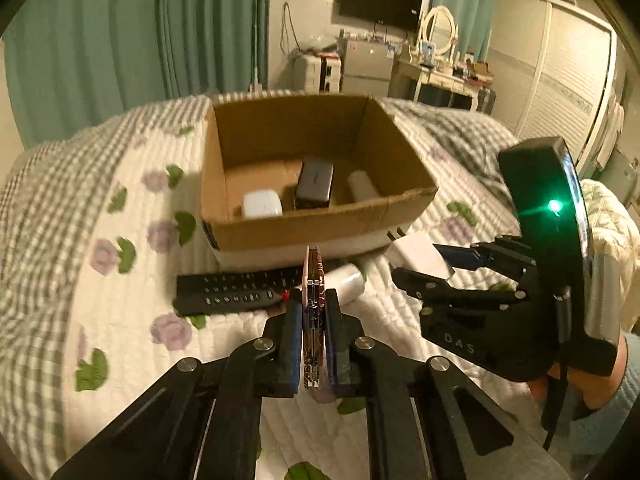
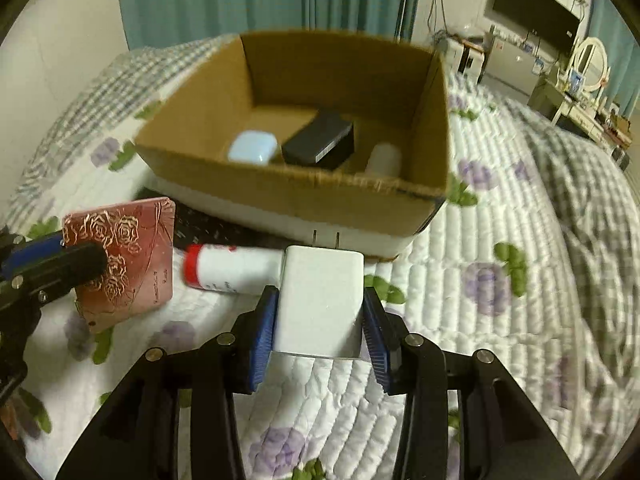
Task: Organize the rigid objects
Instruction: 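Lower the pink card into the box with the left tool while the right tool lowers the charger block in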
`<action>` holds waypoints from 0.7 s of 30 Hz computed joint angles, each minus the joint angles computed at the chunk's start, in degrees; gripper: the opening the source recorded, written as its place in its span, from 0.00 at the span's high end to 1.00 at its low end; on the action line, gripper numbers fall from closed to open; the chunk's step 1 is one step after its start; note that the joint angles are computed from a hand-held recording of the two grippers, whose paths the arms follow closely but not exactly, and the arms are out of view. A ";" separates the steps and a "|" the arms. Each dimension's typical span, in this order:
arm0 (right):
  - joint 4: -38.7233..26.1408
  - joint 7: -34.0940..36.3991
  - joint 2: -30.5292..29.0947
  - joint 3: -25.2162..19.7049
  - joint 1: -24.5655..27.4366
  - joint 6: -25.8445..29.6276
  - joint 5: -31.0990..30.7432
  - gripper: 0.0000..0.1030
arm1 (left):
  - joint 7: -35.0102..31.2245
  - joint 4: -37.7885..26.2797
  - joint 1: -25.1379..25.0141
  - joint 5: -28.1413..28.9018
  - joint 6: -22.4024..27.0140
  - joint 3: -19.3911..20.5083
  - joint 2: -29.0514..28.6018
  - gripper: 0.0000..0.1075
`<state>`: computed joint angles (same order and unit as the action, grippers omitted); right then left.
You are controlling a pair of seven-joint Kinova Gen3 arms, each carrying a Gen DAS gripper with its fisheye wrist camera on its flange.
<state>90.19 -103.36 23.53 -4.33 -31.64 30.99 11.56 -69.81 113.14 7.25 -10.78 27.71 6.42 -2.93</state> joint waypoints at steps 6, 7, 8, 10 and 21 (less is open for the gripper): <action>0.26 1.19 -5.92 -0.48 0.76 -1.08 0.41 0.60 | 1.64 -3.74 -1.01 -3.77 1.15 1.05 -2.72 0.91; -0.77 1.39 -6.54 -0.60 0.84 -1.08 0.62 0.60 | 1.78 -4.54 -1.30 -4.45 1.22 1.22 -2.68 0.91; -1.82 1.38 -6.60 -0.68 0.75 -0.97 0.84 0.60 | 2.32 -5.56 -1.65 -5.59 1.33 1.53 -2.56 0.91; -3.96 1.73 -6.97 -0.72 0.89 -0.90 1.25 0.60 | 3.97 -7.94 -2.23 -8.43 1.88 2.12 -1.77 0.91; -21.85 5.94 3.03 -0.12 2.43 4.10 -0.30 0.60 | -1.11 -24.44 0.04 -9.18 7.29 -3.32 12.41 0.91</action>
